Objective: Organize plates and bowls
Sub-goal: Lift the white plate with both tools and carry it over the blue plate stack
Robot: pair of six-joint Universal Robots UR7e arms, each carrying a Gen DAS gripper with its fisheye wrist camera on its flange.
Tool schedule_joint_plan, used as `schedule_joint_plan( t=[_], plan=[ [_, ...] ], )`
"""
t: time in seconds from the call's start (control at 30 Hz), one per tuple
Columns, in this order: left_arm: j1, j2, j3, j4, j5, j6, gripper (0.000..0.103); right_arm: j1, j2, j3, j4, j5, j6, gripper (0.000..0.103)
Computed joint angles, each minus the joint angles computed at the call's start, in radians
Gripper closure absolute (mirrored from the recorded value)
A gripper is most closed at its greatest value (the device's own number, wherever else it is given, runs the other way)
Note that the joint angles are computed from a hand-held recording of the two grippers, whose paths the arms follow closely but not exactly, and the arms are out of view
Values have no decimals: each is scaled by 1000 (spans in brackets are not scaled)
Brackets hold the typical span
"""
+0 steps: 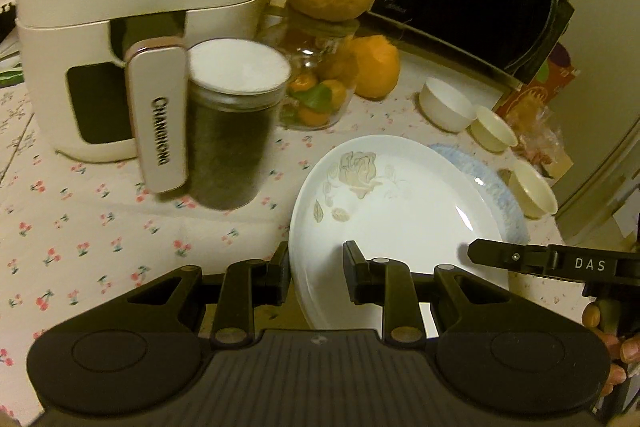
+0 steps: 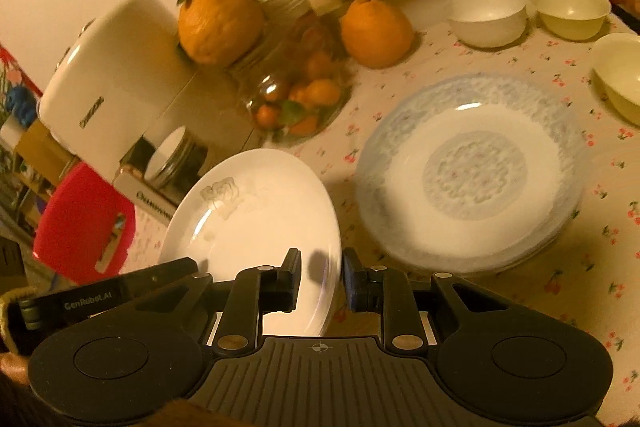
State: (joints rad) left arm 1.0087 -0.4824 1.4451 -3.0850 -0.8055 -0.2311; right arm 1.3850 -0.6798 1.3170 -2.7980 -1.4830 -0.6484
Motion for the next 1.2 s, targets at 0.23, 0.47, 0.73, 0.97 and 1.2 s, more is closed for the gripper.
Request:
schedule_joint_plan(
  t=[0.23,0.47,0.73,0.97,1.2],
  plan=[
    [0,48,-79,19,-18,-2,79,-10,3,-50,20,18,38,81],
    [-1,94,-158,47,-33,-8,80,-20,2,-85,32,16,63,81],
    [-2,146,-244,87,-46,-16,80,-32,9,-132,42,18,98,81],
    [3,199,-333,137,-62,-32,80,-44,24,-179,49,6,129,81],
    [7,248,-411,168,-66,-44,80,-51,45,-225,55,-14,157,81]
  ],
)
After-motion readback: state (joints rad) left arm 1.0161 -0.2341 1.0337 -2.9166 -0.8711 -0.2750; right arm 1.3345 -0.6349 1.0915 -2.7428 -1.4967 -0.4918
